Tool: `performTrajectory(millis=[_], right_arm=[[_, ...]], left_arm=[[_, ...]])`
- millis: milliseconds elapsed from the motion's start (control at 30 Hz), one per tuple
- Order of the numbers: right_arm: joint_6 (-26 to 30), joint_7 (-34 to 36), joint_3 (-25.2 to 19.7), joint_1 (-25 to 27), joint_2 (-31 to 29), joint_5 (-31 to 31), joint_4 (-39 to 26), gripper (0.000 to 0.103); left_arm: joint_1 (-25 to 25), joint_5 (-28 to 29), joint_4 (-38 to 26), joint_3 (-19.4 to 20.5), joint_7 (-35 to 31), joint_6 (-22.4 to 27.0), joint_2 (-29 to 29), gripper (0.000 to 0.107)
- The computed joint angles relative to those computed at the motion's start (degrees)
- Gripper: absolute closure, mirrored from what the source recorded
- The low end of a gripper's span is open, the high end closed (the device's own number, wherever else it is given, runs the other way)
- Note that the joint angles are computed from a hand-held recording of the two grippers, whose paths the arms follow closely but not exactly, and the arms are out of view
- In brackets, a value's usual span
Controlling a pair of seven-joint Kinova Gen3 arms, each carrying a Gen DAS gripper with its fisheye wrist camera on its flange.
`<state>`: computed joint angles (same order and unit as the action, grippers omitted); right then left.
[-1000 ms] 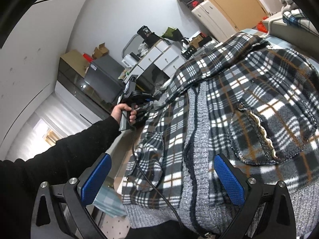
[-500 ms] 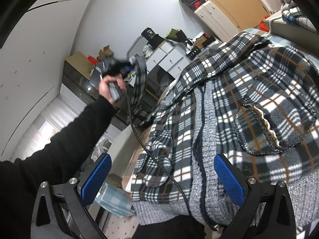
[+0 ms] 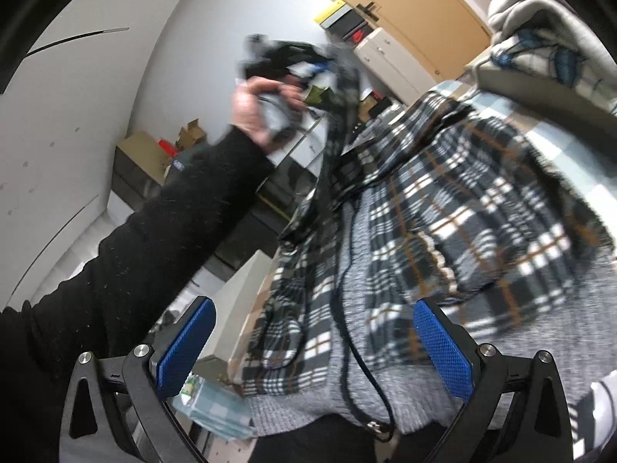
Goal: Fold large clothes
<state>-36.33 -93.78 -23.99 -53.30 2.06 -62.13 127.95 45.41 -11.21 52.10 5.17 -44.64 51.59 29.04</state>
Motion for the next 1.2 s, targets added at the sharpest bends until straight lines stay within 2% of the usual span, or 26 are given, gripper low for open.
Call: performTrajectory(millis=[100, 133, 167, 233, 300, 333, 367, 400, 467, 500, 567, 667, 767, 833, 900, 967, 1067, 1200], right_arm=[[-0.7, 4.88, -0.77, -0.25, -2.21, -6.06, 0.84, 0.0], [-1.24, 5.65, -1.27, -0.18, -2.81, -7.51, 1.22, 0.0], [-1.68, 5.78, -1.74, -0.04, -3.23, -8.32, 1.62, 0.0], [-2.24, 4.94, -2.39, 0.39, -3.69, -8.92, 2.4, 0.0], [-1.6, 2.33, -2.2, 1.18, -3.44, -7.1, 2.9, 0.0], [-1.05, 0.82, -2.05, 1.53, -3.35, -5.89, 3.11, 0.0], [-0.61, -0.53, -1.85, 1.89, -3.11, -4.56, 3.19, 0.0], [-0.07, -2.01, -1.62, 2.2, -2.79, -2.82, 3.09, 0.0], [0.45, -3.06, -1.43, 2.44, -2.28, -0.45, 2.63, 0.0], [0.54, -2.92, -1.41, 2.36, -1.89, 0.26, 2.18, 0.0], [1.36, -2.7, -1.0, 2.3, -1.23, 1.67, 1.14, 0.0], [2.61, 1.2, -0.36, 1.67, -0.11, 0.36, -1.23, 0.0], [3.97, 7.08, 0.09, 1.0, 0.47, -3.47, -3.98, 0.0], [4.42, 11.74, 0.46, 0.31, 0.72, -6.42, -5.74, 0.0], [4.04, 16.4, 0.54, -0.5, 1.08, -9.95, -7.21, 0.0], [3.96, 21.06, 0.5, -1.02, 1.35, -13.62, -8.55, 0.0], [3.24, 28.05, 0.13, -1.64, 1.9, -19.83, -10.61, 0.0], [2.59, 34.85, -0.37, -1.86, 2.35, -26.48, -12.98, 0.0]], left_arm=[[1.99, 5.41, -6.23, -2.47, -5.6, 6.97, 5.8, 0.102], [1.68, 7.55, -7.04, -2.18, -7.57, 8.38, 6.69, 0.101], [0.42, 9.88, -6.79, -0.84, -9.7, 9.19, 6.67, 0.096], [-4.04, 14.52, -3.14, 3.41, -13.42, 8.31, 4.15, 0.086], [-8.32, 19.11, 2.12, 8.72, -18.08, 4.14, 0.03, 0.076], [-10.22, 20.44, 4.78, 10.59, -20.4, 2.3, -2.21, 0.06], [-12.24, 20.84, 7.43, 11.65, -22.6, 1.36, -4.77, 0.037], [-14.77, 20.91, 10.08, 13.77, -24.41, 0.24, -7.42, 0.031], [-19.82, 18.73, 15.36, 17.22, -25.37, -1.07, -12.73, 0.029], [-21.36, 16.66, 18.01, 17.55, -24.45, -1.74, -15.38, 0.028], [-21.33, 12.13, 21.79, 15.02, -20.4, -2.81, -18.12, 0.028], [-18.25, 7.5, 25.38, 7.16, -13.82, 2.08, -20.66, 0.028], [-14.22, 8.14, 27.39, -0.41, -8.78, 5.58, -20.43, 0.028], [-13.17, 10.86, 30.19, -3.92, -8.13, 5.58, -20.39, 0.028], [-11.36, 10.81, 32.14, -5.59, -7.69, 3.78, -19.49, 0.029], [-8.04, 7.06, 32.26, -6.67, -7.08, 2.57, -19.31, 0.028], [-5.48, 1.68, 28.33, -5.6, -2.75, 6.31, -16.4, 0.027], [-4.35, 0.89, 23.46, -5.52, -2.11, 11.69, -14.12, 0.027]])
